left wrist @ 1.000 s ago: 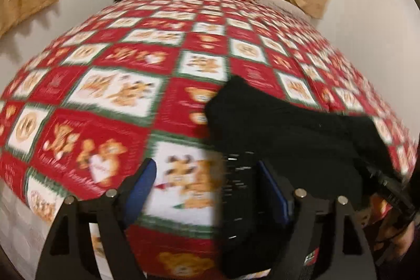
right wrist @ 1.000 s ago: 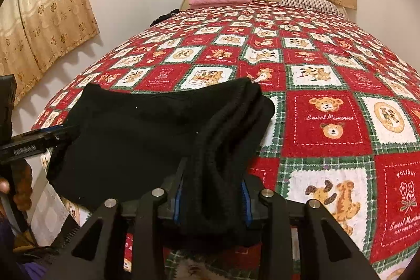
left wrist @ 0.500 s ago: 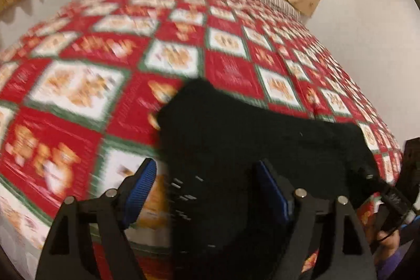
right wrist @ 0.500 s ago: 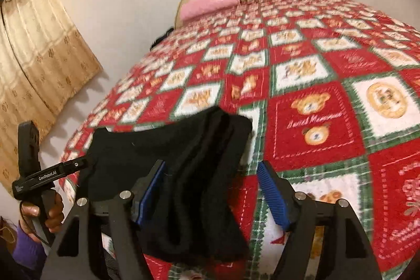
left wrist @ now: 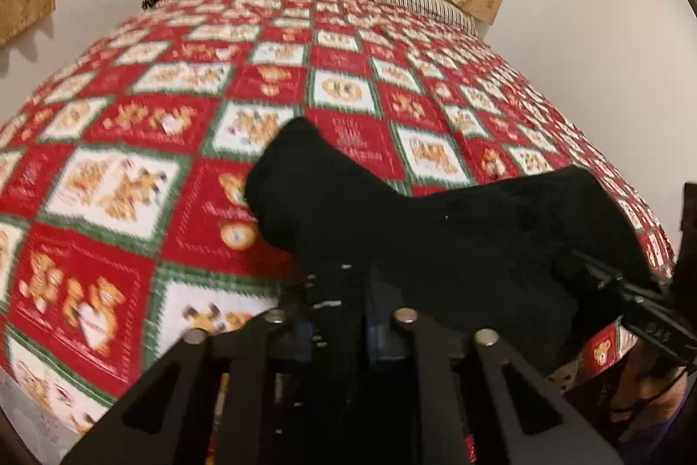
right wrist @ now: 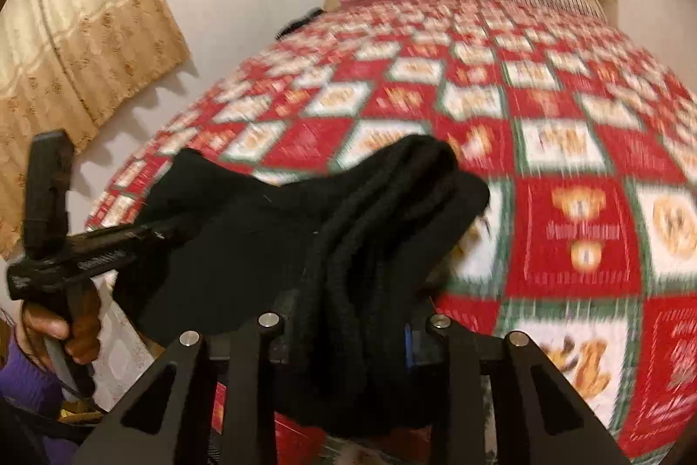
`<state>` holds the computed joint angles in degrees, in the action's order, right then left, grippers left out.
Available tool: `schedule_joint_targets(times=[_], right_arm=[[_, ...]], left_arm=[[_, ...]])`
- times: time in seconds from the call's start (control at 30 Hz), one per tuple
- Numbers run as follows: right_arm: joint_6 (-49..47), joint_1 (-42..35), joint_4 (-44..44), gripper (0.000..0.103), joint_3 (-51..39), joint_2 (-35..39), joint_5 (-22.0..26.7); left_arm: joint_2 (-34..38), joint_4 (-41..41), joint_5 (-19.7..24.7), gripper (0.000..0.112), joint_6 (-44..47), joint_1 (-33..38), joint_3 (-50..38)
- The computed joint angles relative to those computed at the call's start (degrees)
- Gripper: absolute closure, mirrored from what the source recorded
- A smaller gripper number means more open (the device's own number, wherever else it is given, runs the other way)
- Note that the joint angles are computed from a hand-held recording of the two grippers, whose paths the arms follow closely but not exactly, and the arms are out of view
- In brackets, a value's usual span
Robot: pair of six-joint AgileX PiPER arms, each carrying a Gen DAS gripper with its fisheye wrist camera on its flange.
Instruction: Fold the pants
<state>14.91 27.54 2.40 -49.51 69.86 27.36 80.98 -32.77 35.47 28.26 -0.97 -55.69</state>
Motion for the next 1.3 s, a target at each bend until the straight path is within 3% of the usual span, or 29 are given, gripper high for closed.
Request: schedule_joint_targets(times=[0.17,0.33,0.7,0.97,1.13,1.3], right_arm=[[1.0,3.46,-1.25,0.071,-6.37,1.9,-0.96],[7.19,8.03,-9.58,0.071,-13.58,6.92,-1.66],[-2.81,9.36,-3.69,0.071,-33.04,24.23,-2.33],[-12.48,7.03,8.19,0.071,-48.7,39.13,-0.69],[-11.95,5.52,11.13,0.071,-55.64,46.21,1.23],[-9.06,4.59,7.86,0.071,-58.19,50.58,4.03]], left_arm=[[-3.29,4.93,-2.71,0.1,-2.73,-0.69,-1.44],[-2.67,7.8,-4.37,0.1,-4.25,1.83,-4.67],[4.49,11.35,-5.65,0.1,-5.97,10.66,-13.15],[12.96,20.03,-6.45,0.1,-13.35,12.75,-21.01],[18.85,22.55,-5.92,0.1,-15.75,12.25,-25.36],[22.75,23.28,-5.74,0.1,-16.52,11.85,-26.35]])
